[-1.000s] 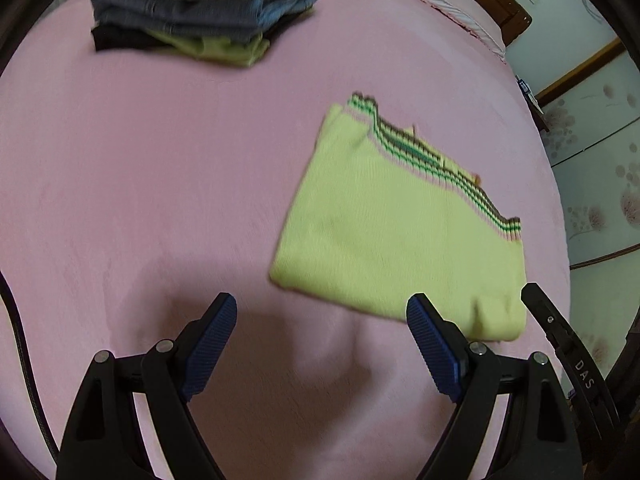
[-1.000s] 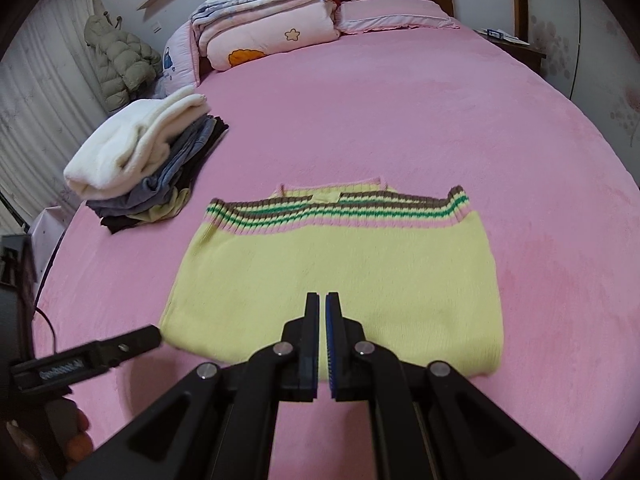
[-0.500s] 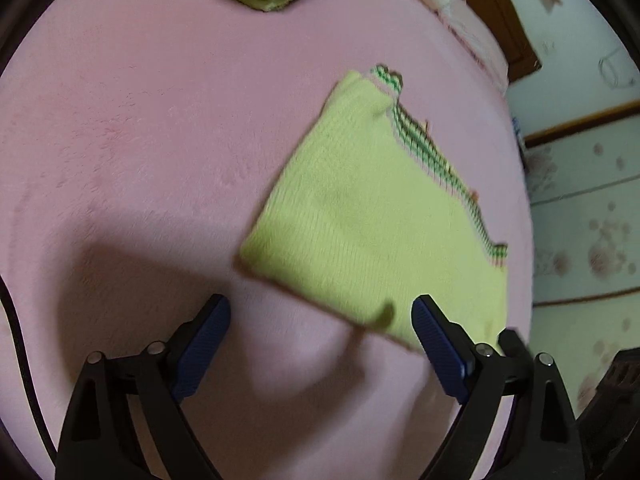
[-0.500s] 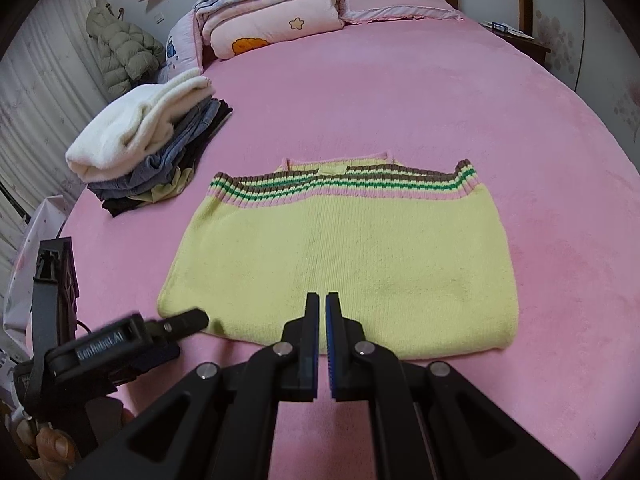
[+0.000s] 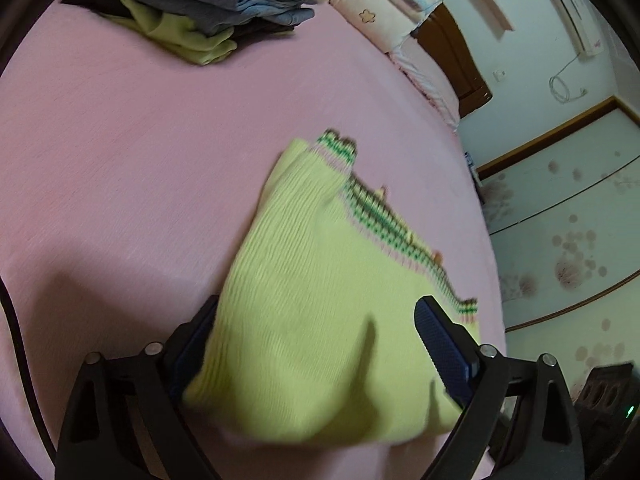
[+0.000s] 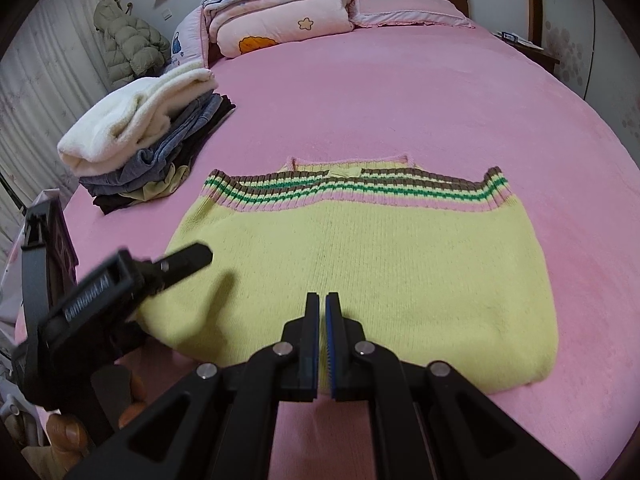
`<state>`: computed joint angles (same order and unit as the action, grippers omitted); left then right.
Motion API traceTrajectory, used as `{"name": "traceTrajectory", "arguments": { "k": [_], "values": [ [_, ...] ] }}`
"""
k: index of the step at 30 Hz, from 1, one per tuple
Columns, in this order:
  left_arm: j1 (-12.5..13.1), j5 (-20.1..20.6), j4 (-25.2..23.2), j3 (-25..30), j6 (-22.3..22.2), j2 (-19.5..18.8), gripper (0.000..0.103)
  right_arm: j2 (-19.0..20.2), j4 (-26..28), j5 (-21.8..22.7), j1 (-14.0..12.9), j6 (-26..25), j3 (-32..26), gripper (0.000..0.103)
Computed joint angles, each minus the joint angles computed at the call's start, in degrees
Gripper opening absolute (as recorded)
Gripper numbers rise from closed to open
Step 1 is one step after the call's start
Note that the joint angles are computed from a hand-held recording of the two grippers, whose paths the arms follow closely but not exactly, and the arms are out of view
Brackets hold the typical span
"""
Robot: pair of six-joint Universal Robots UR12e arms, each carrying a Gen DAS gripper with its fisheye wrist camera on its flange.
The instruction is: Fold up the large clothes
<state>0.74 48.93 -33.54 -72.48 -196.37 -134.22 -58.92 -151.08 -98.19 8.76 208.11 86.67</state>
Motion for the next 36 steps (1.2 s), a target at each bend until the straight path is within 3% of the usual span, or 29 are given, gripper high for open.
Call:
{"name": "traceTrajectory", "arguments": {
  "k": [2,4,14,18,23,28,30,36],
  "values": [
    [-0.13,-1.06,-0.52,1.40,-0.44,-0.85,0.066,0.32,-0.02,-0.45,0.04,-0.02,-0.30,0.003],
    [-0.21,-2.02,-1.49,2.66,-0.28,-1.47,0.039,0.52,-0.07,-0.75,0.09,0.24,-0.48,0.003],
    [-1.32,0.72,-2.06,3.78,8.69,0.14,0.029,1.46,0.77,-0.69,0.16,0.27,-1.08,0.003],
    [-2.18,0.98,-1.54,3.51,14.69,1.54,0.027,2.35,2.01,0.22,-0.01,0.19,-1.44,0.003],
    [-3.98,0.11,-3.00,4.57,20.98,2.27,0.027,2.45,-0.81,2.41,-0.73,0.87,-0.22,0.003],
    [-5.80,1.14,-3.92,5.81,21.84,2.33,0.027,0.73,-4.49,10.68,-3.20,1.04,2.95,0.003],
    [-6.59,2.17,-3.81,6.33,21.52,2.35,0.027,-0.78,-5.44,11.97,-3.96,1.86,4.73,0.003],
    [-8.81,3.81,-4.70,6.54,21.74,2.81,0.027,-7.09,-8.23,6.15,-4.83,5.59,12.08,0.003]
  ]
}}
